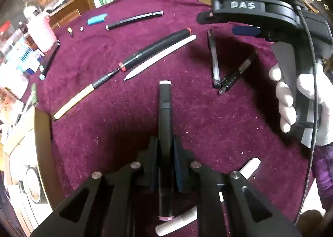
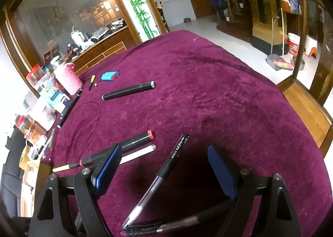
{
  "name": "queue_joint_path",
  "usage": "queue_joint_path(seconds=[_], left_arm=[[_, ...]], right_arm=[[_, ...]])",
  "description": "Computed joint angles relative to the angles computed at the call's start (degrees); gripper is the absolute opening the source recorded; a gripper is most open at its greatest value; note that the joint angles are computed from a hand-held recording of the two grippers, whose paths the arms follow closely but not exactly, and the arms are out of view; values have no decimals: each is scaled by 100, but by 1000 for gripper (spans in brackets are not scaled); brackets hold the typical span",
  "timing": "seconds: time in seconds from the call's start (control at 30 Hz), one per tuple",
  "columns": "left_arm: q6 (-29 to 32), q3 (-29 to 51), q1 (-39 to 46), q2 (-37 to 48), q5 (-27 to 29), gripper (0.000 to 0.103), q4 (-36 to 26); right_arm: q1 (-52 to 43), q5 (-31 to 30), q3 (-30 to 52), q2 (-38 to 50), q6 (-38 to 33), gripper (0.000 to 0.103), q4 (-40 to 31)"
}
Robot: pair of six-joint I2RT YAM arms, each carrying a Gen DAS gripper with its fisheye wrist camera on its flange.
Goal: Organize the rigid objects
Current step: 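Carry the black marker to the box with left tool while right tool grasps a white marker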
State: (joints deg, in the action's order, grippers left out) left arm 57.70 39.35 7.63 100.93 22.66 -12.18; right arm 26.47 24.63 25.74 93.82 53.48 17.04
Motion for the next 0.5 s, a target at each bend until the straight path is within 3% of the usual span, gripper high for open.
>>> queue_joint_path(seconds=[0.17, 0.33, 0.5], left_arm=[[323, 260, 838, -285, 1084, 14, -1235], [1751, 996, 2641, -403, 2101, 14, -3357], [3197, 2199, 4438, 329, 2536, 14, -5118]], right_arm=[[148, 335, 65, 30, -116, 87, -77], [361, 734, 315, 209, -347, 87, -320], [502, 578, 143, 56, -587, 87, 34]])
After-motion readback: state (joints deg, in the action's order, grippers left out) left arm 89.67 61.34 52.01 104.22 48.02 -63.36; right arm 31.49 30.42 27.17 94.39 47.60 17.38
